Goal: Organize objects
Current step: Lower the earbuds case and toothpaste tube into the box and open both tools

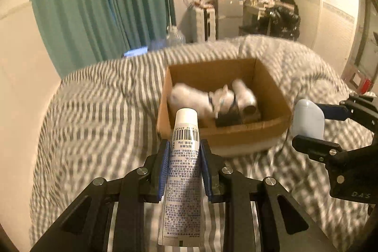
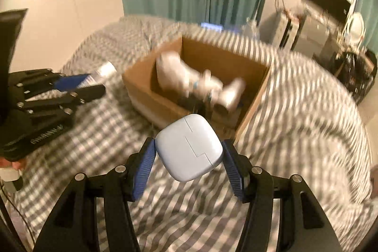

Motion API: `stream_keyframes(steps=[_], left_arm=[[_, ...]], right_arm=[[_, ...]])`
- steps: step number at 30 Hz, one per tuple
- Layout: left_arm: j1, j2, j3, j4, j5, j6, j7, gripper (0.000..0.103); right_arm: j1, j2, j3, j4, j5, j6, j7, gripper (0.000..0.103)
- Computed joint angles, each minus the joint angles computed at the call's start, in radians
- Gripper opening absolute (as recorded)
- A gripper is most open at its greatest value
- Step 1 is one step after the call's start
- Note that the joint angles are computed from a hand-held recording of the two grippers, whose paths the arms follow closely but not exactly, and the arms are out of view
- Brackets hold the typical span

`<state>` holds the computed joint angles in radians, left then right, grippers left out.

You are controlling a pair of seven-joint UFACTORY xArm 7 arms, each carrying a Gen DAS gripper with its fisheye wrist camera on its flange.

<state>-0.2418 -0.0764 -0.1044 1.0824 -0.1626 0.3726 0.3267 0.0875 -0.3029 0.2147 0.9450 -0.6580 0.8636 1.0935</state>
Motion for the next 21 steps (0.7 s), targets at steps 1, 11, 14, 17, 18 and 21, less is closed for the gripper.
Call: stream_keyframes(steps=[1, 11, 14, 17, 18, 21], left_arm=[[-0.001, 0.01, -0.001, 0.023, 0.002, -0.002, 0.0, 0.025], [-0.012, 0.279, -0.02, 0.412, 0.098, 0.045, -0.064, 0.025], [-0.02, 0.375, -0.02, 0.529, 0.124, 0.084, -0.077, 0.025], [-0.03, 0.469, -0.02, 0.634, 0.143, 0.119, -0.073, 0.025], [-0.035, 0.495, -0.018, 0.663, 0.149, 0.129, -0.076, 0.025], [-0.063, 0.589, 0.007, 0.762, 0.185, 0.175, -0.109, 0.025]], right_arm=[[-0.006, -0.01, -0.007, 0.004, -0.013, 0.0, -0.015, 0.057], [-0.086, 0.06, -0.074, 0.131, -0.093, -0.072, -0.087, 0.057], [-0.11, 0.101, -0.105, 0.156, -0.095, -0.114, -0.109, 0.057], [-0.128, 0.142, -0.14, 0.165, -0.074, -0.163, -0.148, 0.057], [-0.134, 0.16, -0.152, 0.17, -0.062, -0.176, -0.161, 0.057], [-0.148, 0.221, -0.186, 0.189, -0.024, -0.213, -0.199, 0.057]])
